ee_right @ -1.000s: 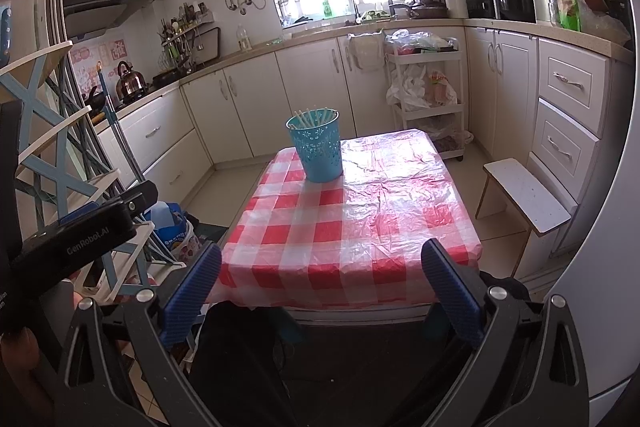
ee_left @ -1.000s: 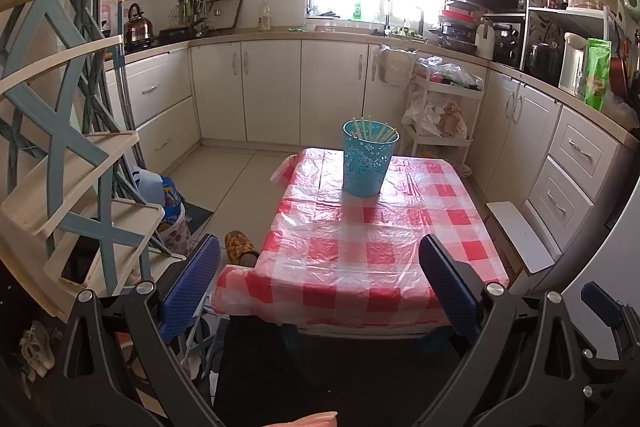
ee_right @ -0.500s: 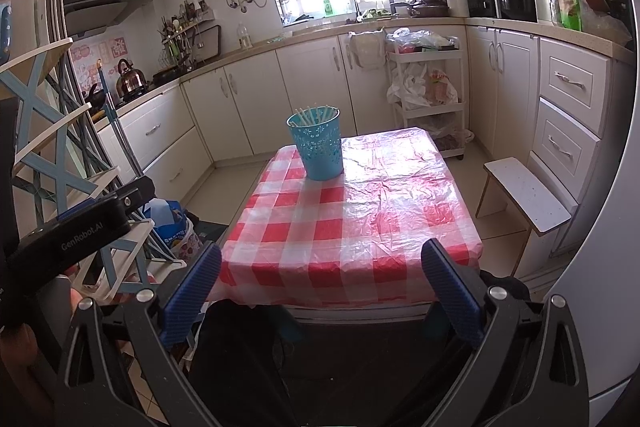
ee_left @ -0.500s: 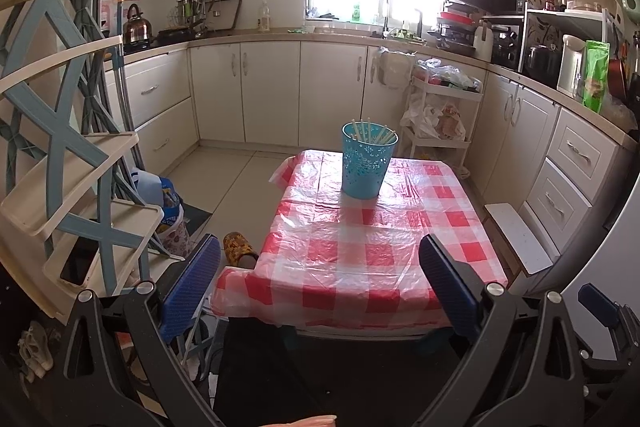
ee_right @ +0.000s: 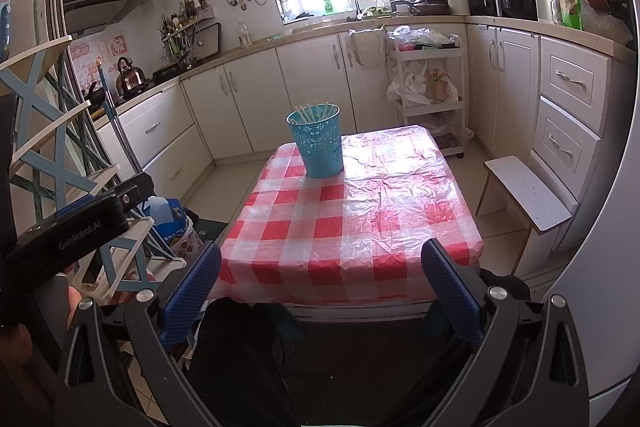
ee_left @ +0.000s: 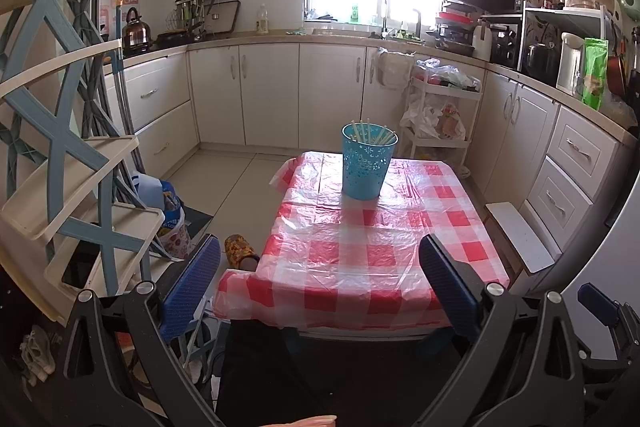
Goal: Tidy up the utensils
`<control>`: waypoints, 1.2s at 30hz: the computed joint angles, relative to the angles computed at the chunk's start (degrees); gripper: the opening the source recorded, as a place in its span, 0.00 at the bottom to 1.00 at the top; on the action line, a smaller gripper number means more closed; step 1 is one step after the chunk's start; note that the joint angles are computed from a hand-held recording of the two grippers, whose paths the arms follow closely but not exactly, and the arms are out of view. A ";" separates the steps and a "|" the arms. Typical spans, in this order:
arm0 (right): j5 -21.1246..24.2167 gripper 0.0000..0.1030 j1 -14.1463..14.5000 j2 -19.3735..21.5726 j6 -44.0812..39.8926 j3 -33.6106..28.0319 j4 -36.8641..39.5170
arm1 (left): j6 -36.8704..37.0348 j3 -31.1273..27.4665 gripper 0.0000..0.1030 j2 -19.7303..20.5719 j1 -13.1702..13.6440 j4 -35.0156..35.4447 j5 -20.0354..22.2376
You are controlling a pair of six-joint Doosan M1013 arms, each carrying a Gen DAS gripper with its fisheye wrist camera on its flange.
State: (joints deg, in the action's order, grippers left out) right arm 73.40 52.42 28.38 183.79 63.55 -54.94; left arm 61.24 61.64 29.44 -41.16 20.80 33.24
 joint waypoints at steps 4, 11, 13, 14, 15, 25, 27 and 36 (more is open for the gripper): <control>0.02 0.93 -0.02 0.02 -0.09 -0.09 0.08 | 0.96 -0.14 0.93 0.12 0.30 -1.67 -0.13; 0.06 0.93 -0.08 0.10 -0.32 -0.34 0.24 | 3.43 -0.54 0.93 0.46 0.56 -4.25 0.31; 0.07 0.93 -0.12 0.14 -0.42 -0.48 0.32 | 6.00 -0.95 0.93 0.68 0.98 -7.97 0.70; 0.03 0.93 -0.10 0.11 -0.37 -0.41 0.36 | 9.15 -1.46 0.93 0.98 1.49 -12.42 1.54; 0.07 0.93 -0.15 0.19 -0.48 -0.62 0.38 | 12.49 -2.27 0.93 1.47 2.12 -17.42 3.07; 0.90 0.93 0.41 0.46 -0.39 -0.49 -0.68 | 1.79 1.15 0.93 0.04 0.91 -3.97 -1.54; 1.38 0.93 0.74 0.68 -0.39 -0.53 -1.39 | -2.55 1.45 0.93 -0.24 0.58 0.64 -1.83; 2.28 0.93 1.64 0.59 -0.30 -0.18 -2.76 | 1.39 0.21 0.93 0.17 0.68 -3.69 1.25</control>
